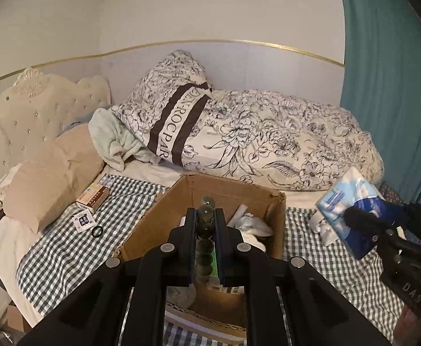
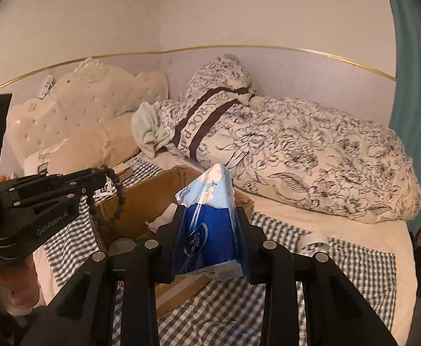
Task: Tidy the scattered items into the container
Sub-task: 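Carry the bead bracelet and blue tissue pack over the cardboard box, then lower both tools into the box and open them to release the items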
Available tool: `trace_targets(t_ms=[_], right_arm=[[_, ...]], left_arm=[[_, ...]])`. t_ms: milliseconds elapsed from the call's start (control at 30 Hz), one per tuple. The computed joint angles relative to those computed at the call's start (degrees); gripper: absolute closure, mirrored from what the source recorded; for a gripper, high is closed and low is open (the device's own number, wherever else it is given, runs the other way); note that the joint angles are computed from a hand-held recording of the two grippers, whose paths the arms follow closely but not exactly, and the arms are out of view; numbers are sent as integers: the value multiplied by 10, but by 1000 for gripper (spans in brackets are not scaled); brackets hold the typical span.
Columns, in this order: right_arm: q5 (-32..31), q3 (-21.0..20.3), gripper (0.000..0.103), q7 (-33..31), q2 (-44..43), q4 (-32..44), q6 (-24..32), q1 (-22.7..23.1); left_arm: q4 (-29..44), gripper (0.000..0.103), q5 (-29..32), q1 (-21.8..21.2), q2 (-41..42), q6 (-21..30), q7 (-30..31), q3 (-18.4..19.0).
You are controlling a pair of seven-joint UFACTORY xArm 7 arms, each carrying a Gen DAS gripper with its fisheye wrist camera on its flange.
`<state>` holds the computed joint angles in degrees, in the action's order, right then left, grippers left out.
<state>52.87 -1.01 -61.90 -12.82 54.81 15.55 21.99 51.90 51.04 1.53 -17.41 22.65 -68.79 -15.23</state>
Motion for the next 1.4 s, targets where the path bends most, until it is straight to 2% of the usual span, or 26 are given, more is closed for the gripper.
trace_targets(t_ms=[167,433,700,1067,1400], right_arm=[[6,13,71,3,45,31,8,-4],[0,56,71,8,111,80,17,-36],[-69,100,71,59,189,134,27,-64],[-179,142,70,144,279,194,31,-92],[-230,165,66,168,306,208,25,-111]], left_arm=[[8,92,-6,-3,37,-7,12,16],[20,92,-18,-20,90,-21,28,54],[50,92,-32,-41,141,-26,43,88],[82,92,-128,-68,206,-26,120,131],[89,90,-147,-82,210,-20,129,147]])
